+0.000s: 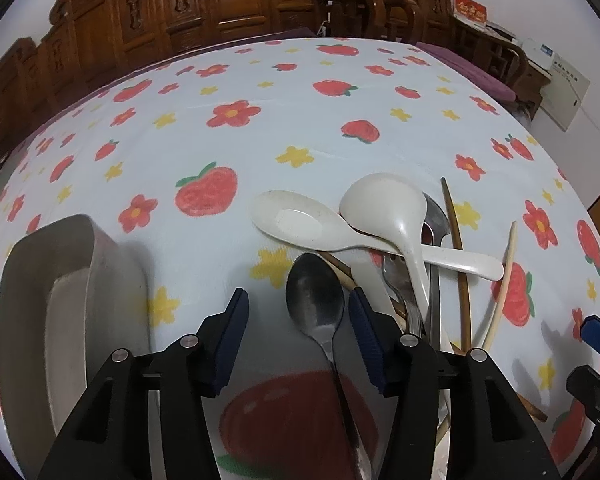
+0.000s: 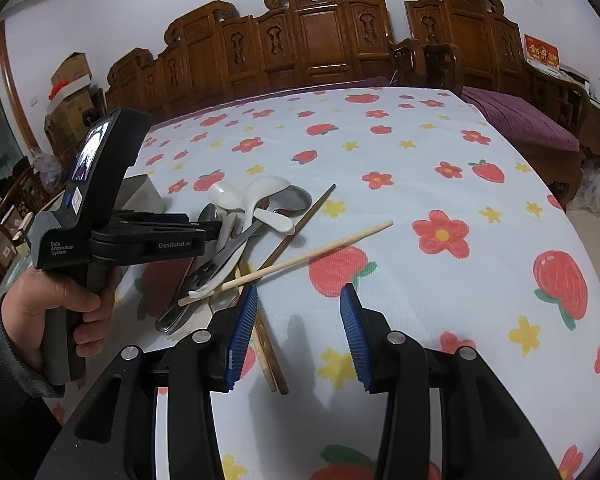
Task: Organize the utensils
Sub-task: 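Grasp a metal spoon from the pile with the left tool while the right tool approaches the pile, then grasp a white plastic spoon with the right tool while the left tool holds the metal spoon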
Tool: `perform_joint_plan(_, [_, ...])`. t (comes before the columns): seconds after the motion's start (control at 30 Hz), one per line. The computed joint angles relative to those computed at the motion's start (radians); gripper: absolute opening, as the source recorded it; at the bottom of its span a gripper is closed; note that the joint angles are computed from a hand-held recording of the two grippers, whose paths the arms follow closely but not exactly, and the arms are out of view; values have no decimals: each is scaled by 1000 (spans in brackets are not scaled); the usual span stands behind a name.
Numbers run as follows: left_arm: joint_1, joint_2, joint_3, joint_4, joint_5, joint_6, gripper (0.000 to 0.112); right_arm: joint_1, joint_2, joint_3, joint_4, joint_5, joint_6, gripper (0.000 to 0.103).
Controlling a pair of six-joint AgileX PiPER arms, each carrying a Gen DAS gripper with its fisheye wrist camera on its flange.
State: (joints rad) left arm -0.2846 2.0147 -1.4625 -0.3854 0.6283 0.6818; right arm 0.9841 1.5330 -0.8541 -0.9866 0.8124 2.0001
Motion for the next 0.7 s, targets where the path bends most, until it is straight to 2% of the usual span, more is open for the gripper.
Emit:
perform_joint_plan(0.1, [8, 0, 4, -38, -8, 42, 28, 8, 11, -13, 8, 6, -8, 46])
perform_joint_plan(0.3, [35, -22, 29, -111, 17, 120, 27, 1, 21, -25, 24, 10, -30, 46])
perform_joint_plan(0.53, [96, -154, 145, -238, 48, 285, 27, -12, 40, -44, 28, 12, -48, 46])
perform_joint_plan(0.7, [172, -248, 227, -358, 98, 438, 27, -43, 53, -48, 38, -33, -54, 46])
